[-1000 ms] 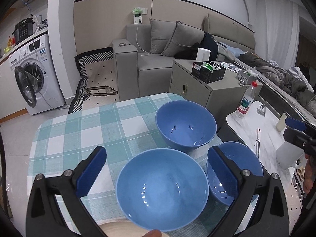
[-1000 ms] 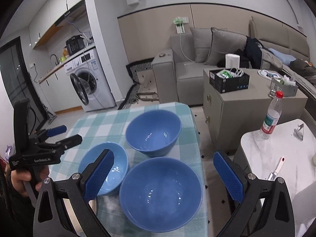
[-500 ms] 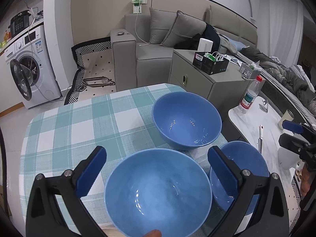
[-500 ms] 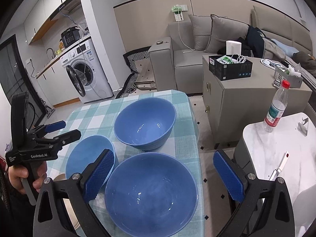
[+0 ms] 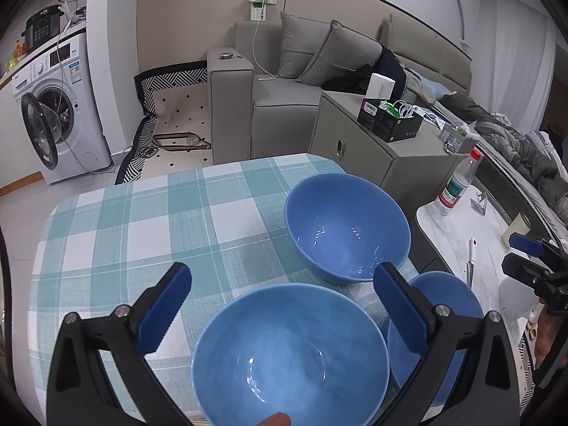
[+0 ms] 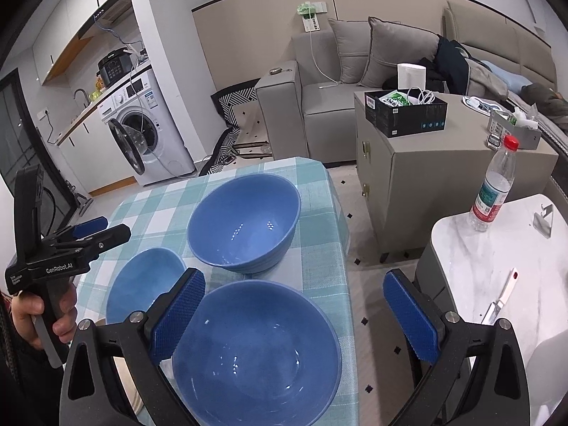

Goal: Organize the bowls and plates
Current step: 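Move both grippers to the rim of the nearest large blue bowl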

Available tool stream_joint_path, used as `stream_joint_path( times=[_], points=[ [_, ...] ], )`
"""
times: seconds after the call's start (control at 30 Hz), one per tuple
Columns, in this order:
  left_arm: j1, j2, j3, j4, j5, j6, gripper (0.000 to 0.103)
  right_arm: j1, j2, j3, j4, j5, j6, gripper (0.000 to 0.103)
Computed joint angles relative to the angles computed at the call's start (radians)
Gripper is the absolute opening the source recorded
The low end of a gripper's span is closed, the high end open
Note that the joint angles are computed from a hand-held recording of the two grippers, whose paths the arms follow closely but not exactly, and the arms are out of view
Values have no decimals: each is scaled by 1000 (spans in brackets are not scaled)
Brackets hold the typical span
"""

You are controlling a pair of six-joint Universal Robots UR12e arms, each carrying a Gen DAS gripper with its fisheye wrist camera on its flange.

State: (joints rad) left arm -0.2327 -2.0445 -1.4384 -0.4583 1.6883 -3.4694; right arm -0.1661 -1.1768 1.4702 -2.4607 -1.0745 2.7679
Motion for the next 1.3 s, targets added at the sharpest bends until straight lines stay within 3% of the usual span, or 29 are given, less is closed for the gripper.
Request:
stream_joint_path(
  times=[1.3],
  points=[
    [35,-119,159,-151,-49,41,103,50,153,-183,137,-113,11,102]
  ],
)
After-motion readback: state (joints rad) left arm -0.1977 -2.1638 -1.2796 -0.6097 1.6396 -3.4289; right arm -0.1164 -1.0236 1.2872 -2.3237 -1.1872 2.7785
